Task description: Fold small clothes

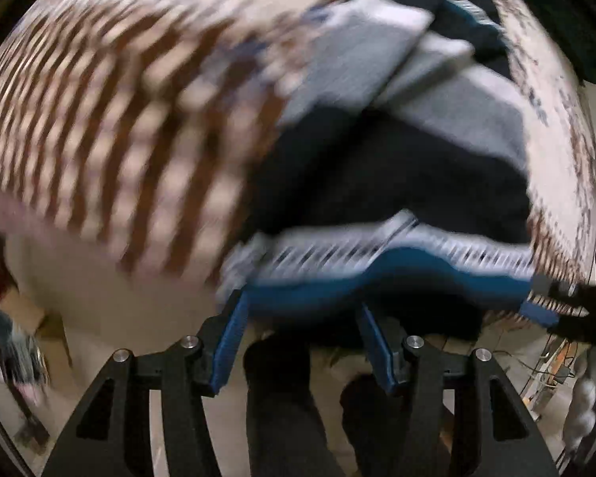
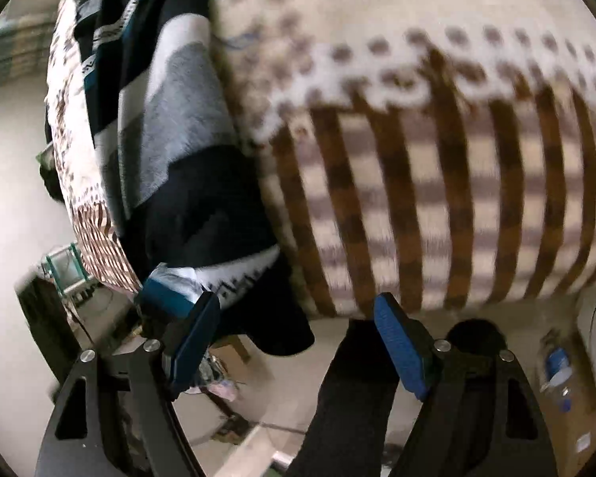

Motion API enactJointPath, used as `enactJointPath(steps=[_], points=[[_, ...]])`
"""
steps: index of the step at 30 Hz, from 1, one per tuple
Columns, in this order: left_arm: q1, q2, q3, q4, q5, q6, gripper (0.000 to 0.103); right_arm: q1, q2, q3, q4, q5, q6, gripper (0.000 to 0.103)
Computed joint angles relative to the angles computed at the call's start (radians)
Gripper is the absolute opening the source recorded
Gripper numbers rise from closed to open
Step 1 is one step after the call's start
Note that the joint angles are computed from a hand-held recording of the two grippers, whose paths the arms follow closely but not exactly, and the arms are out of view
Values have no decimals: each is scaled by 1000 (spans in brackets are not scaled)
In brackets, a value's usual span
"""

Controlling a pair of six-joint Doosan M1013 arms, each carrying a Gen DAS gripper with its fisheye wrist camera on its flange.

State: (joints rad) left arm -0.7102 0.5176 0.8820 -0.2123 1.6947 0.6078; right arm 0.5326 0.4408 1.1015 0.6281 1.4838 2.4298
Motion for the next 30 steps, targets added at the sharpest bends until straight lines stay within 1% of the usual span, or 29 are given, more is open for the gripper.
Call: enactJointPath(steps=[2, 4, 5, 6, 7, 8, 9, 10, 12, 13, 14, 15, 16, 17, 18, 19, 20, 21, 24, 26, 28, 30], points=[[7, -47, 63, -16, -40, -44, 53, 8, -25, 45, 7, -47, 22, 82], [13, -78, 93, -2, -87, -77, 53, 16, -42, 78, 7, -72, 27, 82], [16, -88, 98, 10, -108, -93, 53, 18, -61, 115, 30, -112, 45, 82], [20, -94, 100, 15, -128, -102, 53, 14, -87, 165, 80, -186, 62, 82], [26, -102, 109, 13, -162, -108, 53, 18, -94, 190, 118, -252, 79, 82], [31, -106, 116, 9, -193, -114, 53, 16, -128, 257, 188, -360, 92, 82], [39, -109, 126, -3, -217, -112, 53, 18, -155, 310, 235, -449, 113, 82], [46, -109, 137, -21, -244, -110, 53, 20, -179, 357, 281, -533, 117, 75], [54, -98, 135, -38, -262, -114, 53, 27, -204, 415, 366, -644, 116, 62], [51, -95, 142, -43, -276, -107, 53, 35, -217, 441, 405, -700, 122, 62], [51, -86, 134, -37, -266, -97, 53, 41, -225, 451, 404, -722, 137, 60], [47, -77, 126, -24, -250, -83, 53, 46, -225, 445, 372, -717, 154, 52], [46, -69, 122, -20, -244, -65, 53, 47, -231, 448, 349, -715, 162, 29], [40, -61, 116, -2, -231, -49, 48, 54, -231, 436, 278, -688, 207, 16], [35, -53, 106, 11, -229, -38, 22, 59, -223, 411, 211, -644, 251, 7], [30, -52, 103, 14, -228, -27, 13, 61, -220, 392, 153, -604, 284, 6], [23, -54, 101, 29, -230, -21, 12, 66, -223, 380, 106, -564, 303, 6], [14, -61, 103, 51, -242, -12, 9, 70, -221, 363, 66, -515, 314, 6], [-10, -79, 98, 91, -263, -8, 7, 85, -231, 341, -12, -456, 345, 5], [-19, -104, 112, 107, -266, -16, 6, 89, -247, 345, -9, -475, 323, 5], [-19, -132, 141, 94, -297, -56, 6, 85, -243, 326, -5, -445, 297, 5], [-18, -138, 151, 89, -295, -65, 6, 85, -243, 323, 7, -422, 304, 5]])
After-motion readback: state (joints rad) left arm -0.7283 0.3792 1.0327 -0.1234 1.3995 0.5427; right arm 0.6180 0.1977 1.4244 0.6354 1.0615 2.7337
